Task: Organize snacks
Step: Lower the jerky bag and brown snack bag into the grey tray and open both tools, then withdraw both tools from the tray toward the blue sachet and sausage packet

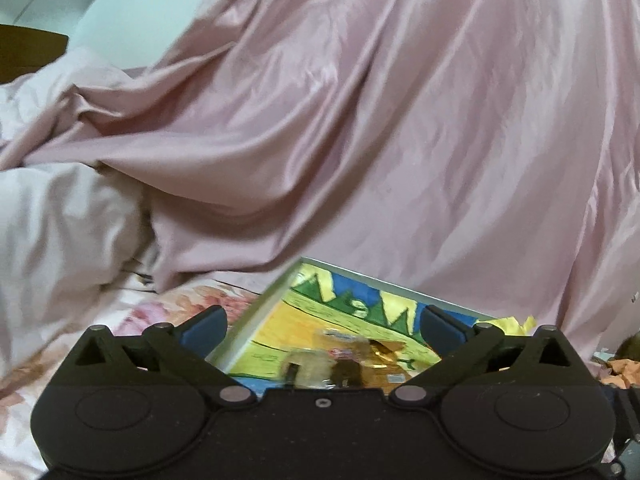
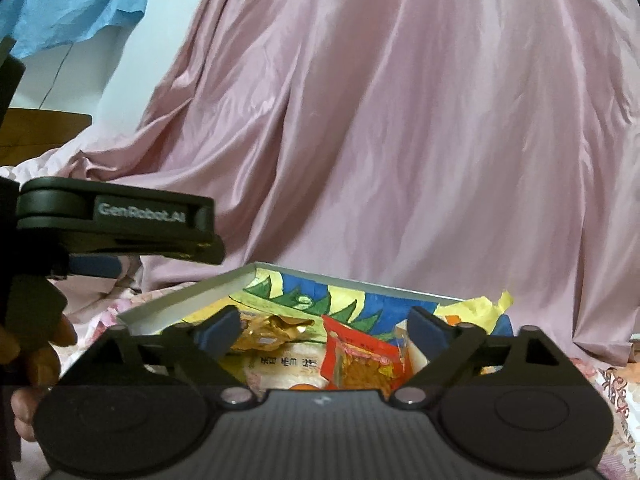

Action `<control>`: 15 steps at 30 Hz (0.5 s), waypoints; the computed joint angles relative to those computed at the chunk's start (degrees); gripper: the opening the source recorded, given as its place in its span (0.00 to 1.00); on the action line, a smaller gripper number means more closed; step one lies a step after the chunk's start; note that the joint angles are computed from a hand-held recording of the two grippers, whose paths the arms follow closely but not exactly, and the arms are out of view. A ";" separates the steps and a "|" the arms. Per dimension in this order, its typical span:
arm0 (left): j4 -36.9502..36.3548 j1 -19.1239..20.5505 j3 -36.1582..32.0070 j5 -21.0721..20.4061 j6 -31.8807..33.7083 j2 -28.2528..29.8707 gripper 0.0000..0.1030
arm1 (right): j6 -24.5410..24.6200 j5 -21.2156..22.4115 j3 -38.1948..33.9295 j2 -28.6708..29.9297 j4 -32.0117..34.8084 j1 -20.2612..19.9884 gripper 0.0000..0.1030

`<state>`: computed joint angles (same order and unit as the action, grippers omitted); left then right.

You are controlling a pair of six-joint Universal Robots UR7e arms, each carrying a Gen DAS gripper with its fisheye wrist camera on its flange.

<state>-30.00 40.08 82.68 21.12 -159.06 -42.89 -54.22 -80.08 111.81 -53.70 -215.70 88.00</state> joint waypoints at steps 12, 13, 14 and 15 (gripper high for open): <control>-8.79 -5.48 14.53 -8.40 3.75 -8.76 0.99 | 1.49 1.77 9.22 -6.01 -3.62 -0.05 1.00; -8.57 -6.03 15.55 -9.28 3.44 -9.38 0.99 | 2.09 1.52 9.74 -6.51 -3.55 0.09 1.00; -8.96 -6.57 16.56 -10.15 3.51 -9.90 0.99 | 2.71 1.13 10.25 -6.96 -3.55 0.23 1.00; -9.73 -7.21 17.86 -11.16 3.69 -10.62 0.99 | 3.42 0.49 10.84 -7.39 -3.60 0.39 1.00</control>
<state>-39.73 32.87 100.54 9.96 -155.37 -53.51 -50.80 -79.59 122.65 -61.09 -219.31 88.38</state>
